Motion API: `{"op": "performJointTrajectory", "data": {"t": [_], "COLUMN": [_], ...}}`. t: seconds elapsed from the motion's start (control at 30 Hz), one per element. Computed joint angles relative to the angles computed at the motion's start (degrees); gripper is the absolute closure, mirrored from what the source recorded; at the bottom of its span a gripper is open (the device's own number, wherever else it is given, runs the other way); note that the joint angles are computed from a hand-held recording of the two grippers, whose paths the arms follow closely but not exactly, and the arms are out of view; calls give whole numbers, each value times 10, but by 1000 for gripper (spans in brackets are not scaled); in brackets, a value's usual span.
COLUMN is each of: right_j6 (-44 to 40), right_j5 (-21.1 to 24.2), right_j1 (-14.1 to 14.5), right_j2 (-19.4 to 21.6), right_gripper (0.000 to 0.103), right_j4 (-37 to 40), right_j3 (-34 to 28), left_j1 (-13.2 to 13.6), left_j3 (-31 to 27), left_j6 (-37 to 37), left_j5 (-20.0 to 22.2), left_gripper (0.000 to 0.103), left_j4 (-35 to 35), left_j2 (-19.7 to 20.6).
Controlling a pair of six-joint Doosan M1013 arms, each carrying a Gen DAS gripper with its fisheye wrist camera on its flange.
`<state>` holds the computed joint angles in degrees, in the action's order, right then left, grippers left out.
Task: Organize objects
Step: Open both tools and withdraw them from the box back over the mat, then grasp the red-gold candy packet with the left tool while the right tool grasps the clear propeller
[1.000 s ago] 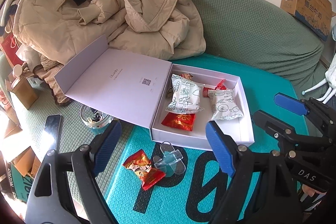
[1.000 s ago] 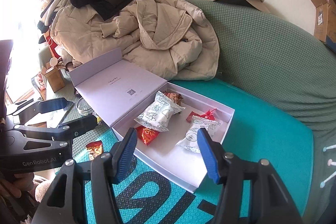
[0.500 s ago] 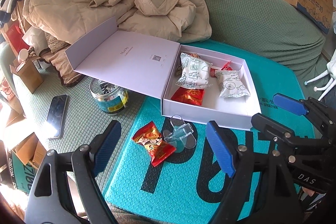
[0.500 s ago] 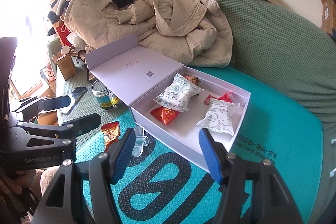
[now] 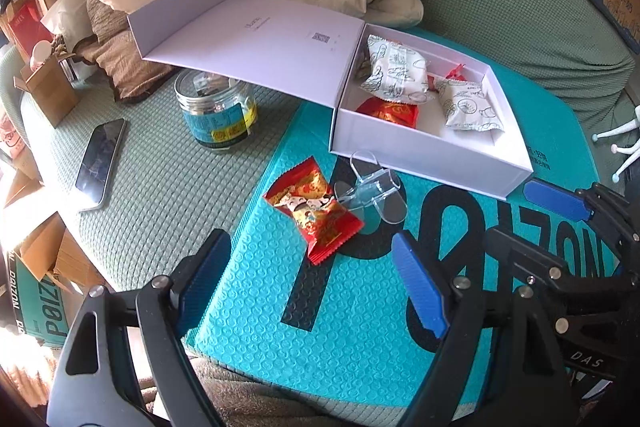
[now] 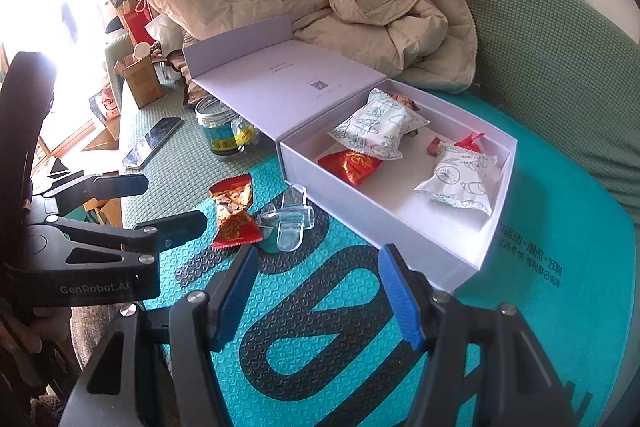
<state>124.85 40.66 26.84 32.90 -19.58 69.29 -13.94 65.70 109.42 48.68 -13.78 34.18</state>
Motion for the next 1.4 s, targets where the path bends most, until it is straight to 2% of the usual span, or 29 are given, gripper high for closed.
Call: {"op": "performJointTrajectory", "data": {"t": [0.43, 0.8, 0.97, 1.13, 1.23, 1.37, 1.4], "right_j6": [-48, -91, -113, -142, -164, -186, -195], "right_j5": [-4, 9, 25, 18, 25, 19, 16], "right_j1": [-5, -19, -25, -32, -35, -36, -37], "right_j2": [27, 74, 94, 105, 115, 118, 116], "right_gripper": [40, 40, 40, 39, 39, 43, 50], "right_j4": [61, 115, 138, 170, 189, 199, 203], "right_j3": [-15, -70, -95, -107, -119, -119, -115], "left_j1": [11, 18, 24, 24, 18, 17, 16], "left_j3": [-11, -56, -79, -96, -98, -108, -109], "left_j6": [-2, 6, 39, 61, 50, 54, 56], "left_j5": [32, 48, 64, 78, 69, 77, 80], "left_gripper": [21, 21, 21, 21, 21, 21, 21], "left_j4": [-11, -10, -42, -62, -39, -39, -42], "left_j2": [23, 55, 70, 82, 84, 91, 92]}}
